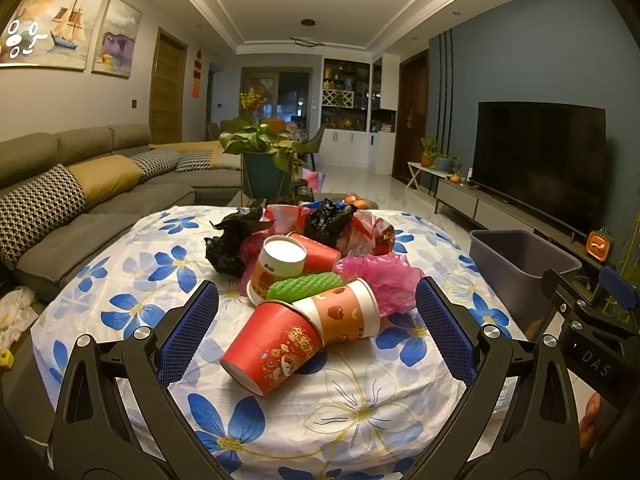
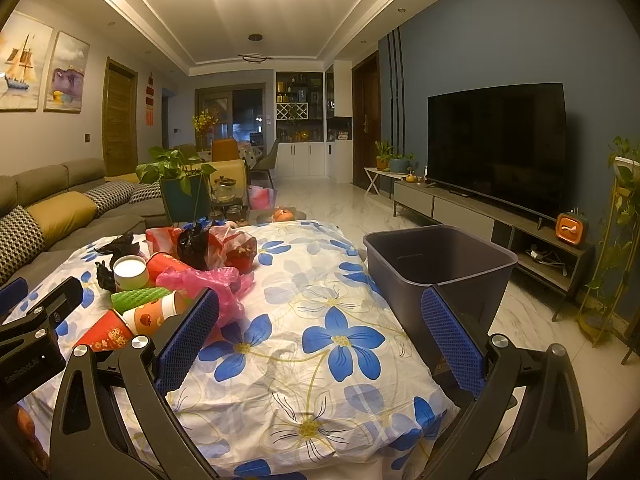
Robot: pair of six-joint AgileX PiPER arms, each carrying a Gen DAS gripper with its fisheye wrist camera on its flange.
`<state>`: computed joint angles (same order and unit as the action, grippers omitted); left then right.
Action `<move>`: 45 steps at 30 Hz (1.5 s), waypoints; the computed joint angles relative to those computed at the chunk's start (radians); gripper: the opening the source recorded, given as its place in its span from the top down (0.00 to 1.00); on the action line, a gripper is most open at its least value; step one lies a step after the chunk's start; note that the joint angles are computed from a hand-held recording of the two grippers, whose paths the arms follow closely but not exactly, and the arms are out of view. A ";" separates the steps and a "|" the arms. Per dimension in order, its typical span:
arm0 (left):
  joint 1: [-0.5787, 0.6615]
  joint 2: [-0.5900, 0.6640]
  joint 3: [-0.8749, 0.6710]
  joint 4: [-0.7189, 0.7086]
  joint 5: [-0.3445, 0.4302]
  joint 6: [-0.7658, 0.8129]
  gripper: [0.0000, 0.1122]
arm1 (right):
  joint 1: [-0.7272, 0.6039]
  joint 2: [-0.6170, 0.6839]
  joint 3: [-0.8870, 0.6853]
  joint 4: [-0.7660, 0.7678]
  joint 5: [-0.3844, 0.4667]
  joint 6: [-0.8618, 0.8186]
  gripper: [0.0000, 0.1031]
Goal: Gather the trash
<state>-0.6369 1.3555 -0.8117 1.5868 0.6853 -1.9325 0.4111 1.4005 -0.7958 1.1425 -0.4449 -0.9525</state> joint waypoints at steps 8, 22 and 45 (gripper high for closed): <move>-0.003 0.003 -0.002 0.000 0.001 -0.002 0.13 | 0.002 0.001 0.001 0.001 -0.003 -0.001 0.05; -0.001 0.000 -0.001 0.000 -0.002 -0.001 0.13 | 0.003 0.000 -0.002 0.008 -0.002 -0.009 0.05; -0.021 0.042 -0.034 0.001 0.014 -0.017 0.13 | 0.002 0.009 -0.012 0.004 0.001 -0.009 0.05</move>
